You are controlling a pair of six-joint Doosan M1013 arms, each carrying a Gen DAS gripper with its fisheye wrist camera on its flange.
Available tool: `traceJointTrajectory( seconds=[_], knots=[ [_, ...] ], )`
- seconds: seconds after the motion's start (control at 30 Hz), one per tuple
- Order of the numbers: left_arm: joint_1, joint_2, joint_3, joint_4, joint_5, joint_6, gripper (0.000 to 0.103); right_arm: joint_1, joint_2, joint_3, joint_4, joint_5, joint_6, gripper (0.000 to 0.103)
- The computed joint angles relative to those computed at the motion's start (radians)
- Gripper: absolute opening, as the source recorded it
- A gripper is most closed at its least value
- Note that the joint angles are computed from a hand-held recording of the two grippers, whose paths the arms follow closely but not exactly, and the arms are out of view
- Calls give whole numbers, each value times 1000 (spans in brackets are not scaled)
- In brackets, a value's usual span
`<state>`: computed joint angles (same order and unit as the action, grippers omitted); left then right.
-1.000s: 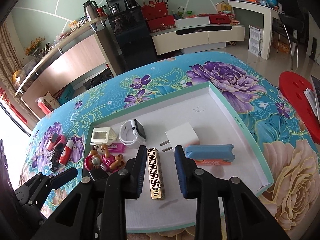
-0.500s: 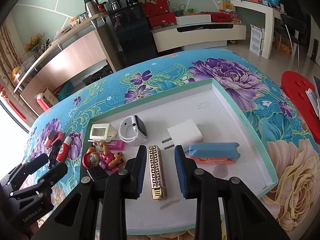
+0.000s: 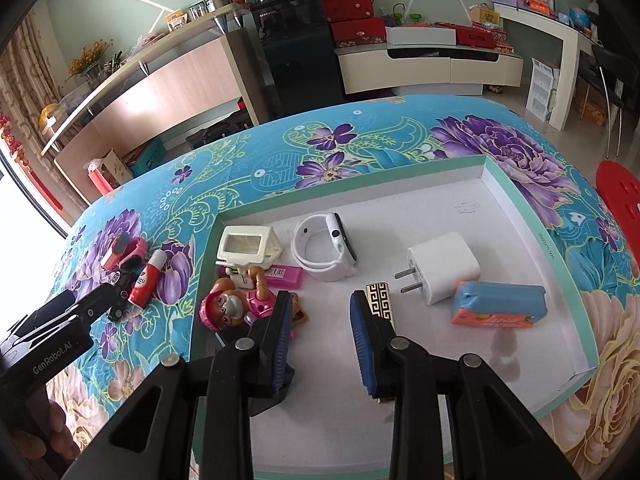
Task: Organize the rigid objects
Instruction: 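Move both grippers back to the pile toward the pink toy and red bottle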
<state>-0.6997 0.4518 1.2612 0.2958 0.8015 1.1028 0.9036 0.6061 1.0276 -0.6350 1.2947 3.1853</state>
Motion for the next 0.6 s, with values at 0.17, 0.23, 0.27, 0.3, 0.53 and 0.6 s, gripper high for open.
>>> traceJointTrajectory(
  seconds=[0.17,0.23,0.27,0.3,0.53,0.6],
  knots=[
    [14,2,-2,10,18,-60,90,2,24,-38,-17,-13,-44,54],
    [17,2,-1,25,20,-86,101,1,35,-54,-9,-19,-68,58],
    [19,1,1,34,18,-100,102,0,41,-63,-6,-21,-78,62],
    [20,0,3,44,17,-114,102,0,46,-70,-2,-25,-87,63],
    [26,2,6,103,34,-185,103,-2,73,-106,-1,-25,-119,75],
    [29,1,8,106,33,-200,103,-1,84,-121,-5,-21,-138,88]
  ],
)
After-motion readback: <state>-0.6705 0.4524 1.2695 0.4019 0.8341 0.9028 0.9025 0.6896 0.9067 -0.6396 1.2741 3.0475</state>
